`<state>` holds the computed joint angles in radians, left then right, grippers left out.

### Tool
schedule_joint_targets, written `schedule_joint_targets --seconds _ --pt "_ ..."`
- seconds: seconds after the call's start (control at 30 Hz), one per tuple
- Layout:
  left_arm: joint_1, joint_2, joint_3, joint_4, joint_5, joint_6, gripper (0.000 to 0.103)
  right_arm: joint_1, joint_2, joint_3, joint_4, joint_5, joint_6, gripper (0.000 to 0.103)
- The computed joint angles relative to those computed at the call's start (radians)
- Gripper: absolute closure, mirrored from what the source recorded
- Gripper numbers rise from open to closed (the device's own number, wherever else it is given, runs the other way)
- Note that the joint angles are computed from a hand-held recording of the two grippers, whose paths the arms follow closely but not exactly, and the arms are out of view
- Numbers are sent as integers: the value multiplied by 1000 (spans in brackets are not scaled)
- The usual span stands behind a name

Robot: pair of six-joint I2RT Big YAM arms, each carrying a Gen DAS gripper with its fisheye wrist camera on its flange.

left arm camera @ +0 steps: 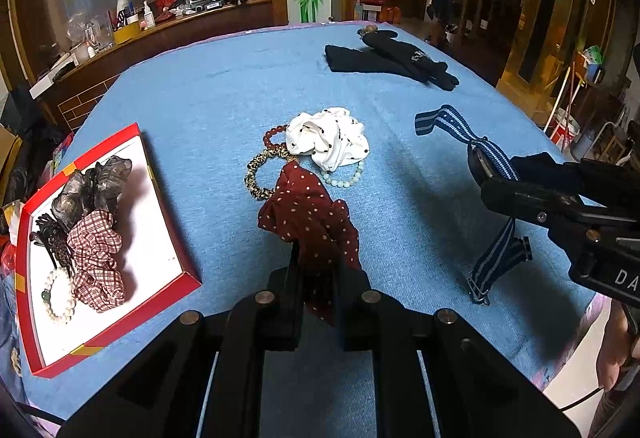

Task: Organize jewelry
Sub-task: 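Lift the red scrunchie and striped watch off the table with both tools, then carry both held items over the white box and release them inside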

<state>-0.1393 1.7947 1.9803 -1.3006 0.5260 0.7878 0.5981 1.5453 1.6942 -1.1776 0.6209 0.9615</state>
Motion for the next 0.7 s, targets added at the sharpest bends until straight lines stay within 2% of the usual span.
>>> schedule_joint_targets --seconds 0.37,0.7 --pt "25 13 36 -12 24 -11 92 4 31 50 -11 -3 -24 58" --pt "87 83 189 -20 64 -86 92 5 113 195 -14 -4 -121 58"
